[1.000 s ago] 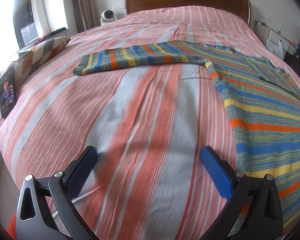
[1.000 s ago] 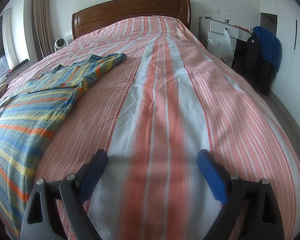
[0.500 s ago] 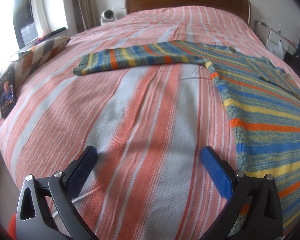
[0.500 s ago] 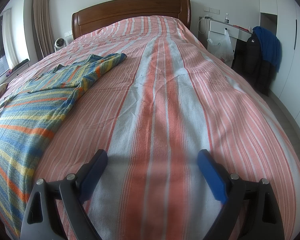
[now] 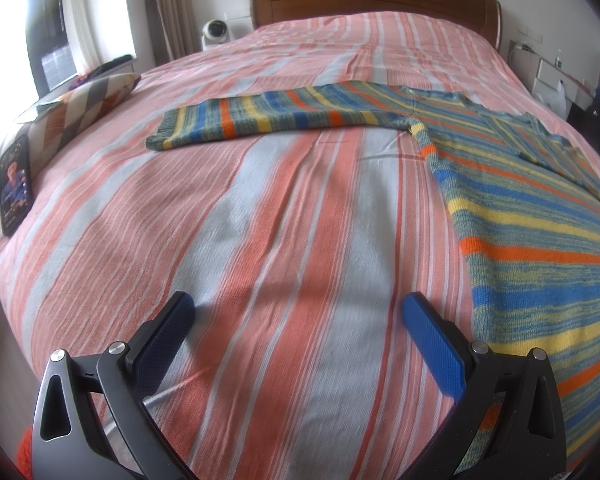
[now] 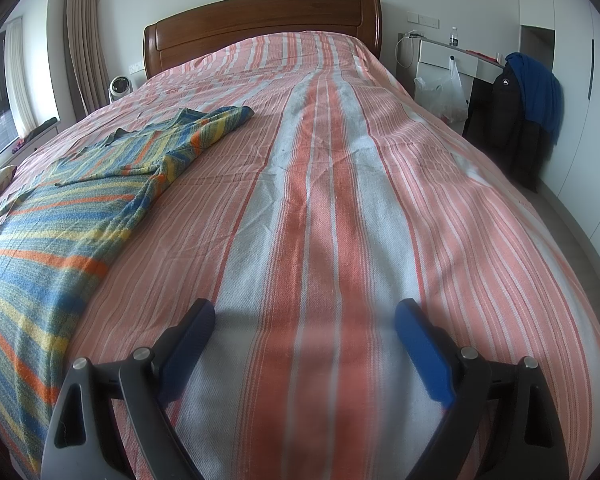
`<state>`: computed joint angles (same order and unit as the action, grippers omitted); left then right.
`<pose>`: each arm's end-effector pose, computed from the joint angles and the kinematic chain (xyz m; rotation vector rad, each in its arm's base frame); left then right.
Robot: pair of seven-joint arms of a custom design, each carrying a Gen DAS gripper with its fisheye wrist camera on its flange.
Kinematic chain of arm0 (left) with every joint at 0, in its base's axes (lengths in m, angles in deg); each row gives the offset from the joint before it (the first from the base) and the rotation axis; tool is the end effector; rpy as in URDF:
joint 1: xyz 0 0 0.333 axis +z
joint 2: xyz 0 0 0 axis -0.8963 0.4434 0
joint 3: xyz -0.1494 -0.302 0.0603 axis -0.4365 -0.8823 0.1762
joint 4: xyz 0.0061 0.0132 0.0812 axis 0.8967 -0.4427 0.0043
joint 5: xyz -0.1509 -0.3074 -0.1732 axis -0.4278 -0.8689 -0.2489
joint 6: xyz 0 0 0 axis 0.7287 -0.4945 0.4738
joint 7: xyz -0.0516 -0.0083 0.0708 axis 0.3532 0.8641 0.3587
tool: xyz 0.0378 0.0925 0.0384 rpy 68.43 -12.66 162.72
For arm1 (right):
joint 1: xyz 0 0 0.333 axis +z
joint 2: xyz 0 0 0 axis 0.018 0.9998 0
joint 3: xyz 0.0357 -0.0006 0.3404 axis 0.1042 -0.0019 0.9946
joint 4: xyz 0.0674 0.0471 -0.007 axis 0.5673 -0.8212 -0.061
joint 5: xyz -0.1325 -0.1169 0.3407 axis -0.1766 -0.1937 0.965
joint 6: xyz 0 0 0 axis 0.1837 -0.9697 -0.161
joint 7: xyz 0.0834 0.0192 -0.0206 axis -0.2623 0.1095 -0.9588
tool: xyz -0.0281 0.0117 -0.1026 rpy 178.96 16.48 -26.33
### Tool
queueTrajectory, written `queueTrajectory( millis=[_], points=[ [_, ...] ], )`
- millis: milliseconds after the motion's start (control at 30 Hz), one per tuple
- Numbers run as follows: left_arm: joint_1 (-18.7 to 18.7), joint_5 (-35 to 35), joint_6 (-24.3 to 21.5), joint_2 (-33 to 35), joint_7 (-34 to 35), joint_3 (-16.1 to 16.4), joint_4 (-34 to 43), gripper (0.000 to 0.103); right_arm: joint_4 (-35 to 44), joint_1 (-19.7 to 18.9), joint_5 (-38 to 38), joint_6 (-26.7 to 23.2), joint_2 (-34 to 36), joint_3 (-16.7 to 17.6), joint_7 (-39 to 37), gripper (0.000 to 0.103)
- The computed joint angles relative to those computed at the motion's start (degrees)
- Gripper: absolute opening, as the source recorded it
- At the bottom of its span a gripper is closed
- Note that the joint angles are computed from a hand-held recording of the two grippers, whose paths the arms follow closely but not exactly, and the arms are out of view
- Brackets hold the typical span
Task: Fold small clothes
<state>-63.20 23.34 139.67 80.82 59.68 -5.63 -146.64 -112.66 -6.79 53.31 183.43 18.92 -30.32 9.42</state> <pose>0.5650 -0.0611 0.4719 -2.1385 1.1828 -0.4305 0.7201 -0.0611 0.4759 -1.9683 1.4849 -0.6140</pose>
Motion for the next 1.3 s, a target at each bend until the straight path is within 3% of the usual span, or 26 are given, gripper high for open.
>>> queueTrajectory(
  millis=[533,633,767,800,900,967,1033,1100,1167,1200,1267,1300],
  points=[
    [-0.02,-0.34,0.10,-0.06,0.23,0.04,-0.06,0.103,-0.07,-0.06,0.01,0.02,-0.04,0.03,-0.05,0.091],
    [0.82,-12.27,2.15,-1.25,10.24,0.47,-0.46,0.102,-0.08,-0.02,-0.07,0.02,-0.05,-0.01,0.00,0.091],
    [3.00,-35.09,13.29,-5.78,27.83,3.10,-4.39,0.102,-0.29,-0.03,-0.07,0.11,-0.16,0.00,-0.01,0.091],
    [3.52,-39.11,13.86,-6.05,31.43,3.76,-3.93,0.102,-0.34,-0.04,-0.05,0.13,-0.17,0.01,-0.05,0.091],
    [6.77,-45.92,10.89,-3.49,38.81,5.74,1.62,0.102,-0.38,-0.04,-0.09,0.08,-0.15,-0.01,-0.09,0.092],
    [9.71,-47.18,7.04,0.90,38.16,6.80,7.51,0.102,-0.47,-0.07,-0.05,0.18,-0.17,0.00,-0.16,0.092],
    [12.13,-53.14,1.00,6.33,42.02,7.10,14.66,0.099,-0.47,-0.04,-0.10,0.19,-0.17,-0.03,-0.11,0.092],
    [14.49,-58.27,-4.38,11.70,46.10,6.33,21.65,0.091,-0.52,0.01,-0.23,0.21,-0.20,-0.10,-0.05,0.092],
    [16.23,-62.68,-9.07,15.97,48.41,5.13,27.25,0.061,-0.42,0.09,-0.46,0.17,-0.10,-0.23,0.12,0.092],
    [16.30,-63.10,-10.09,17.08,48.51,4.85,28.67,0.057,-0.41,0.04,-0.50,0.14,-0.09,-0.22,0.10,0.092],
    [14.52,-58.51,-11.87,18.60,46.65,5.69,31.15,0.005,-0.37,0.03,-0.55,0.13,-0.05,-0.19,0.14,0.092],
    [13.91,-56.97,-12.64,18.93,45.40,5.98,32.14,0.002,-0.39,0.00,-0.51,0.16,-0.08,-0.15,0.13,0.092]
  ],
)
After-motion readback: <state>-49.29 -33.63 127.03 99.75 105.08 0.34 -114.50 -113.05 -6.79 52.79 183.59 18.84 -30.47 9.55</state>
